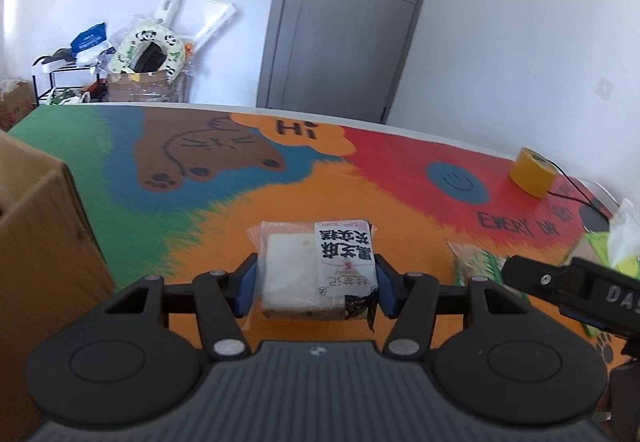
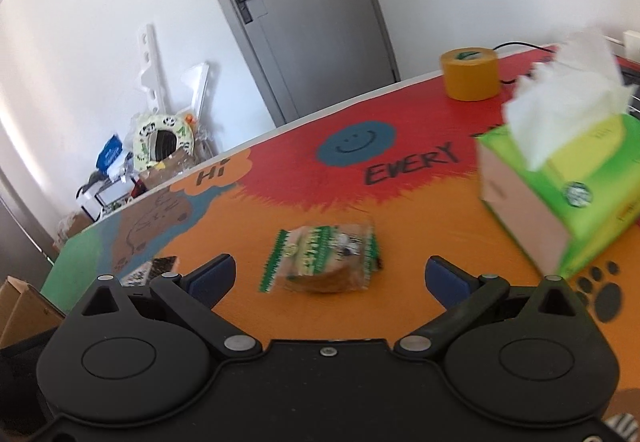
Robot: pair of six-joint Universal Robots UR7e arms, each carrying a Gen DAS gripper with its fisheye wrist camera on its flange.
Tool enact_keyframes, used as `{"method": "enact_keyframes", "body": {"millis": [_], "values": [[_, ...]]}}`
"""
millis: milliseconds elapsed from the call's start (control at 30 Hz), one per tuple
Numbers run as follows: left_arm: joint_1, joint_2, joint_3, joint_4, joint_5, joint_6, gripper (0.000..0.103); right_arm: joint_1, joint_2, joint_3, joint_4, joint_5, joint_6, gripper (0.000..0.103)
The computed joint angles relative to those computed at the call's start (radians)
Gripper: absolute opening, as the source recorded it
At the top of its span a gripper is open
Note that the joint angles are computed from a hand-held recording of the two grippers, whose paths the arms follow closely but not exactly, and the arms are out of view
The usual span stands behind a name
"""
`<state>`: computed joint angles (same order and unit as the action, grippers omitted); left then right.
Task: Organize snacks
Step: 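Grasp the white bread packet with the left tool while the right tool grasps the green-white cake packet, then carry both held packets up and over to the cardboard box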
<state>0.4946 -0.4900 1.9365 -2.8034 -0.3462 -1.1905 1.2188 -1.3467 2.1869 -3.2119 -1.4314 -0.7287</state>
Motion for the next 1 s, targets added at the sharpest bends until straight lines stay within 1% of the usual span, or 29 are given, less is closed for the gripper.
{"method": "enact_keyframes", "body": {"millis": [300, 500, 600, 633, 700, 733, 800, 867, 1000], "values": [[0.041, -0.013, 0.013, -0.069, 0.004, 0.037, 0.057, 0.067, 0.109, -0.043, -0.071, -0.113, 0.006, 0.103], [0.059, -0.024, 0.015, -0.046, -0.007, 0.028, 0.057, 0.097, 0.171, -0.062, -0.132, -0.172, -0.012, 0.103], [0.061, -0.030, 0.017, -0.018, -0.006, 0.006, 0.057, 0.113, 0.202, -0.055, -0.205, -0.214, -0.054, 0.102], [0.060, -0.031, 0.017, -0.018, -0.007, 0.005, 0.057, 0.116, 0.208, -0.051, -0.226, -0.224, -0.066, 0.100], [0.056, -0.033, 0.020, -0.011, -0.011, -0.002, 0.057, 0.120, 0.216, -0.041, -0.272, -0.242, -0.095, 0.087], [0.054, -0.033, 0.023, -0.011, -0.015, -0.006, 0.057, 0.120, 0.217, -0.036, -0.290, -0.245, -0.103, 0.082], [0.048, -0.036, 0.029, -0.003, -0.020, -0.020, 0.057, 0.113, 0.204, -0.032, -0.288, -0.237, -0.103, 0.069], [0.040, -0.041, 0.035, 0.007, -0.025, -0.037, 0.057, 0.101, 0.179, -0.024, -0.258, -0.211, -0.085, 0.061], [0.018, -0.047, 0.045, 0.020, -0.024, -0.052, 0.057, 0.081, 0.130, 0.008, -0.232, -0.164, -0.067, 0.053]]}}
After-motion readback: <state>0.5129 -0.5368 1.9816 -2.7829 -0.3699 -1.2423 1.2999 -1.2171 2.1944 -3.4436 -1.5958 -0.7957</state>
